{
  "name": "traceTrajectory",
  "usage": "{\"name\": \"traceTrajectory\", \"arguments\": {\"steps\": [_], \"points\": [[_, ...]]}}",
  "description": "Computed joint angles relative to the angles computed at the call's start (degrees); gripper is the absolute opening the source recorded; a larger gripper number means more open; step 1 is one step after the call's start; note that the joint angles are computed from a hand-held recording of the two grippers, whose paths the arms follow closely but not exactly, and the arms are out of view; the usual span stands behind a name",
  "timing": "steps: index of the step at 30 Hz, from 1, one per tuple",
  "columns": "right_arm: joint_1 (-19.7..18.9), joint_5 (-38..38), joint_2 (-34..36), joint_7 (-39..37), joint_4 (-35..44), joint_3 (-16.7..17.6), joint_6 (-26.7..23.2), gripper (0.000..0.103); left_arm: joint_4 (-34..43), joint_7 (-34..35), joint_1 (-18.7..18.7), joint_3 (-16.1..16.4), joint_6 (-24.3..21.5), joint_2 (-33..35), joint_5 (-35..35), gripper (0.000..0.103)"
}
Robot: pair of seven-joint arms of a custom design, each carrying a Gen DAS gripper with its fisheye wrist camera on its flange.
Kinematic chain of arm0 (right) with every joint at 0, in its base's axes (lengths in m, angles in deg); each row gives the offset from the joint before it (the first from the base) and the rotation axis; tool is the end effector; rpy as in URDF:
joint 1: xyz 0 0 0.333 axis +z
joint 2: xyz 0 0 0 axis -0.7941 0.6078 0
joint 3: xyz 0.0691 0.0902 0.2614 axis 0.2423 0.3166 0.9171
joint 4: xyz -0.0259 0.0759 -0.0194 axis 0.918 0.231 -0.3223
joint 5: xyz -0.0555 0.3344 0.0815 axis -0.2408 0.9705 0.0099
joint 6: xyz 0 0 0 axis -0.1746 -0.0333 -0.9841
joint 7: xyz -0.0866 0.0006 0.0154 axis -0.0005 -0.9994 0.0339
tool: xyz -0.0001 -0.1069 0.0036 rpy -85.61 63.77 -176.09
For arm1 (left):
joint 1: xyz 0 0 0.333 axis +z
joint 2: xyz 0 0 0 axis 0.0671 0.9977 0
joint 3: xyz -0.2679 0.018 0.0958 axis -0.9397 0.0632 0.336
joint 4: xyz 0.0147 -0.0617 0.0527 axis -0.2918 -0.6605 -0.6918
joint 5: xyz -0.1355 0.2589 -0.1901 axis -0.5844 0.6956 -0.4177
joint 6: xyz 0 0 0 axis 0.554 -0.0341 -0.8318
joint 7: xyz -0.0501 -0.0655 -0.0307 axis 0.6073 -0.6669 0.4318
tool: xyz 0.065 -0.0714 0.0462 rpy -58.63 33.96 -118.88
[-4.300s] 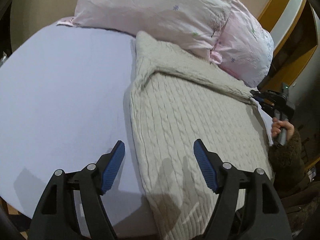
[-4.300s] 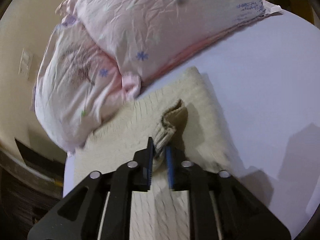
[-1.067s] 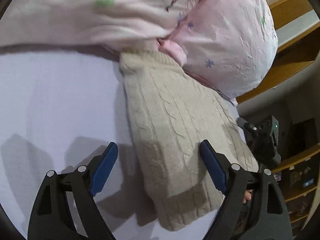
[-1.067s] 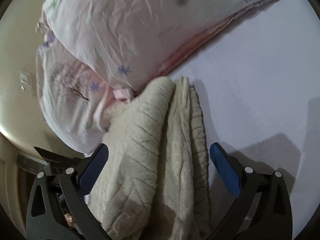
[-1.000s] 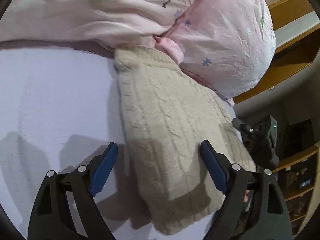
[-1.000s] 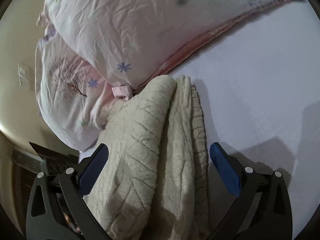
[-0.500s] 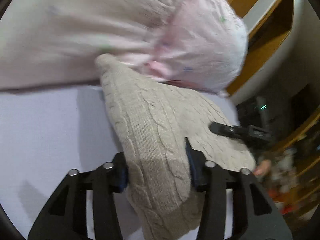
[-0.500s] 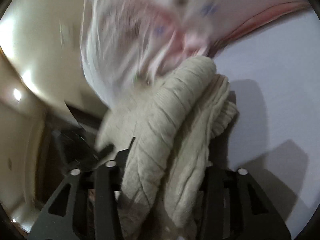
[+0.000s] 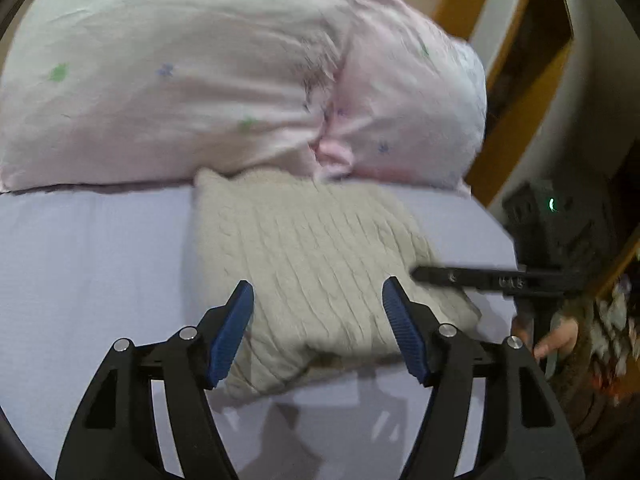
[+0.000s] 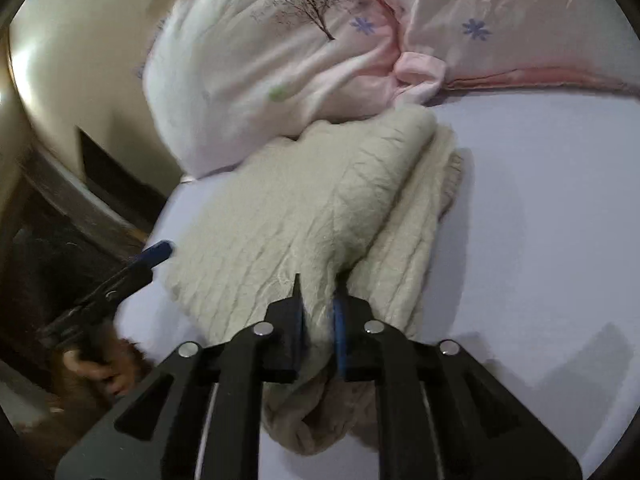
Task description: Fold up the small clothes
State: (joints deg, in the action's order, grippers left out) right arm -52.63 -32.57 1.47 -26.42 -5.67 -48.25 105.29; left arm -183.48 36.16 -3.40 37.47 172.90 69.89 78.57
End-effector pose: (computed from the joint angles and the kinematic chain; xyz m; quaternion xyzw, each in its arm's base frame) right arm 0.6534 0.0898 0.4807 -0.7771 0.4735 0.0817 0.4066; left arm 0.5229 -0.1788 0.5196 -0.6815 0.5915 -0.3841 0.1953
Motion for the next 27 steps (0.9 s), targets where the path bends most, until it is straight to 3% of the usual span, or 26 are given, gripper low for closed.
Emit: {"name": "traceTrajectory", "arguments": {"steps": [3, 4, 6, 8, 9, 11, 13, 15, 16, 17, 19, 20, 23, 24, 26, 27], "points": [[-0.84, 3.91, -2.6, -0.79, -3.87, -0.67, 7.73, 0.009, 0.96, 8.37, -0.96, -0.7, -2.06, 1.67, -6.08, 0.065], [-0.79, 3.13, -2.12, 1.31, -3.39, -1.28, 8.18, 0.009, 1.29, 10.24, -0.31, -1.86, -2.63, 2.14, -7.33, 0.064], [0.13, -0.85, -0.63, 5.38, -2.29, -2.1, 7.57, 0.01, 3.64, 6.08, -2.11, -0.56, -6.21, 3.82, 0.7, 0.064], [0.35, -2.03, -2.1, 4.89, -5.31, -1.83, 9.12, 0.012, 4.92, 0.06, -3.34, 0.2, -9.18, 4.56, 10.5, 0.064], [0.39, -1.82, -4.1, 3.38, -8.12, -1.63, 10.8, 0.018, 4.75, -1.06, -3.4, 0.21, -9.36, 4.43, 11.94, 0.064], [0.22, -0.5, -6.6, 2.23, -10.72, -1.45, 11.09, 0.039, 1.76, -2.48, -2.8, 0.12, -6.61, 2.28, 10.98, 0.064], [-0.05, 1.14, -10.31, -0.11, -15.0, -1.99, 13.36, 0.085, -1.41, -3.82, -2.1, 0.05, -3.7, -0.03, 8.9, 0.067], [-0.2, 6.34, -16.32, -6.34, -22.11, -2.18, 17.33, 0.101, -5.04, -10.66, -1.08, -0.38, -2.13, -3.25, 12.17, 0.08], [0.13, 8.87, -18.1, -8.99, -23.92, -2.51, 18.44, 0.101, -6.29, -16.11, 0.01, -1.23, -2.52, -4.77, 16.22, 0.091], [0.37, 12.47, -21.3, -13.33, -27.73, -2.92, 19.85, 0.101, -7.2, -23.19, 1.52, -2.7, -3.82, -6.15, 21.7, 0.097], [1.8, 14.44, -25.25, -16.97, -32.75, -4.12, 22.63, 0.101, -7.54, -30.33, 2.29, -4.5, -8.47, -7.35, 25.73, 0.102], [3.14, 12.64, -26.81, -16.12, -35.34, -4.12, 26.59, 0.101, -7.39, -31.36, 1.94, -4.74, -10.38, -7.48, 25.96, 0.102], [7.07, -1.89, -26.86, -2.47, -39.01, -2.97, 37.34, 0.101, -4.73, -31.88, 0.63, -4.86, -16.53, -5.37, 25.94, 0.102], [7.76, -7.93, -25.92, 2.82, -38.87, -3.0, 37.04, 0.101, -3.45, -31.29, 0.01, -4.67, -18.65, -4.31, 25.24, 0.102], [8.69, -13.58, -23.22, 7.99, -35.91, -3.57, 31.33, 0.101, -1.6, -30.33, -0.98, -4.04, -21.03, -2.54, 24.9, 0.102], [9.08, -14.86, -22.72, 9.87, -35.64, -3.68, 30.79, 0.101, -1.3, -30.12, -1.37, -3.73, -21.43, -2.08, 24.98, 0.102]]}}
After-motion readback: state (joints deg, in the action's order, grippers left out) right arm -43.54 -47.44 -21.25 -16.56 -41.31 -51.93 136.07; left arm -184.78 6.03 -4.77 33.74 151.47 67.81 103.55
